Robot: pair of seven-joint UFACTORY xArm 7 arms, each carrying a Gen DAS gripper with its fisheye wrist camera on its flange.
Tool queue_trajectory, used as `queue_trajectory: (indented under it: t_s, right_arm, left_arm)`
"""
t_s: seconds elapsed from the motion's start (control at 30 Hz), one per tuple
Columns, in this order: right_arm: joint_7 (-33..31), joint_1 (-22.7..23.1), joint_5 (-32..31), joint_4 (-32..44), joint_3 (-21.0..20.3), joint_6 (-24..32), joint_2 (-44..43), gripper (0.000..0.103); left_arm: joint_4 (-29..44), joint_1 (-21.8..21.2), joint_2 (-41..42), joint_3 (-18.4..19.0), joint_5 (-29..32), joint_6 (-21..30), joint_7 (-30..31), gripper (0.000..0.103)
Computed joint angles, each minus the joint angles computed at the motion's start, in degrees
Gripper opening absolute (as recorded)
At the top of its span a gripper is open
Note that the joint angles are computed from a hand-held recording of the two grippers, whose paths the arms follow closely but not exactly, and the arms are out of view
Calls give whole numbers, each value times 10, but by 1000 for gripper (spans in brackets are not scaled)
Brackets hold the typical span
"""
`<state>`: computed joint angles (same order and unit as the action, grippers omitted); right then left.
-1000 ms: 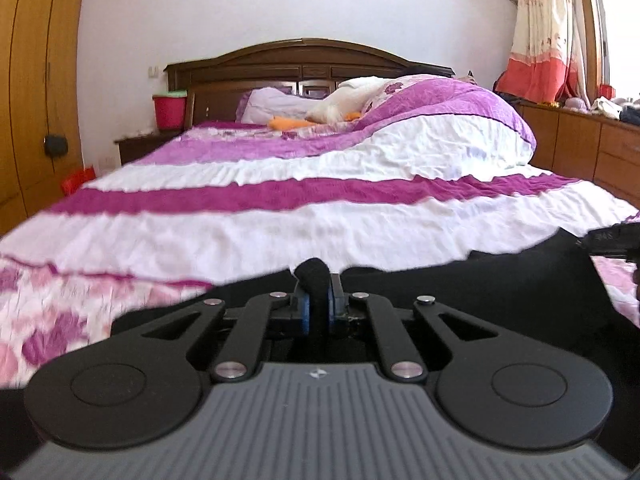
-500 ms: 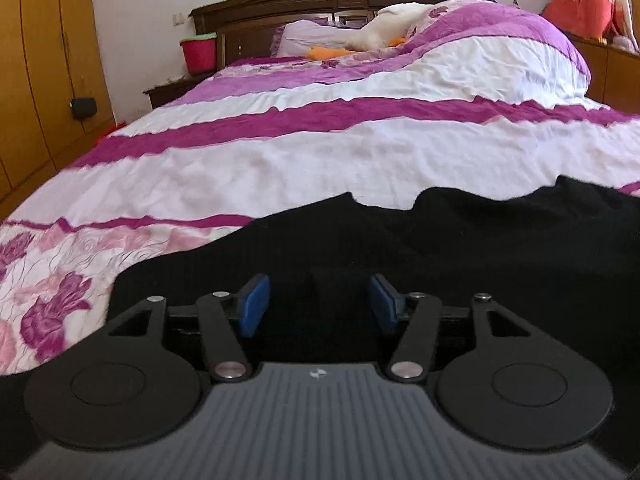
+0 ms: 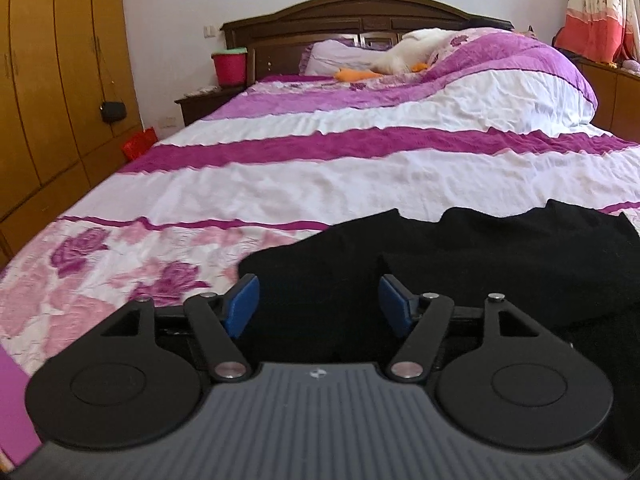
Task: Fold small clothes
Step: 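Grasp the other sleeve cuff with the left tool and lift it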
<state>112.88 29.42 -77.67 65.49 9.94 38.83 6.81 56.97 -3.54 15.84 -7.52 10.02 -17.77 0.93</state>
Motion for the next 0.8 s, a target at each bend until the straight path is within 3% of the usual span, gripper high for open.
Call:
queue_trajectory:
  t_s: [0.07, 0.13, 0.2, 0.37, 0.5, 0.67, 0.8]
  right_arm:
    - [0, 3, -3, -2, 5, -16, -10, 32]
    - [-4, 8, -1, 0, 12, -27, -15, 35]
    - [-14, 13, 12, 8, 18, -31, -13, 49]
    - [-52, 35, 53, 33, 27, -32, 11, 50]
    - [-85, 62, 79, 53, 20, -21, 46, 50]
    - [-91, 99, 86, 75, 2, -6, 94, 50]
    - [-87, 122, 98, 88, -15, -10, 126, 50]
  left_arm:
    - [-26, 28, -22, -13, 23, -6, -11, 72]
    - [-48, 30, -40, -3, 26, -12, -12, 72]
    - [-68, 43, -56, -2, 41, -13, -25, 72]
    - [-109, 73, -82, 8, 90, -15, -65, 75]
    - [-132, 47, -86, 43, 58, -1, -17, 76]
    - [-144, 80, -76, 28, 107, -11, -10, 78]
    - [-147, 40, -60, 54, 61, -16, 52, 78]
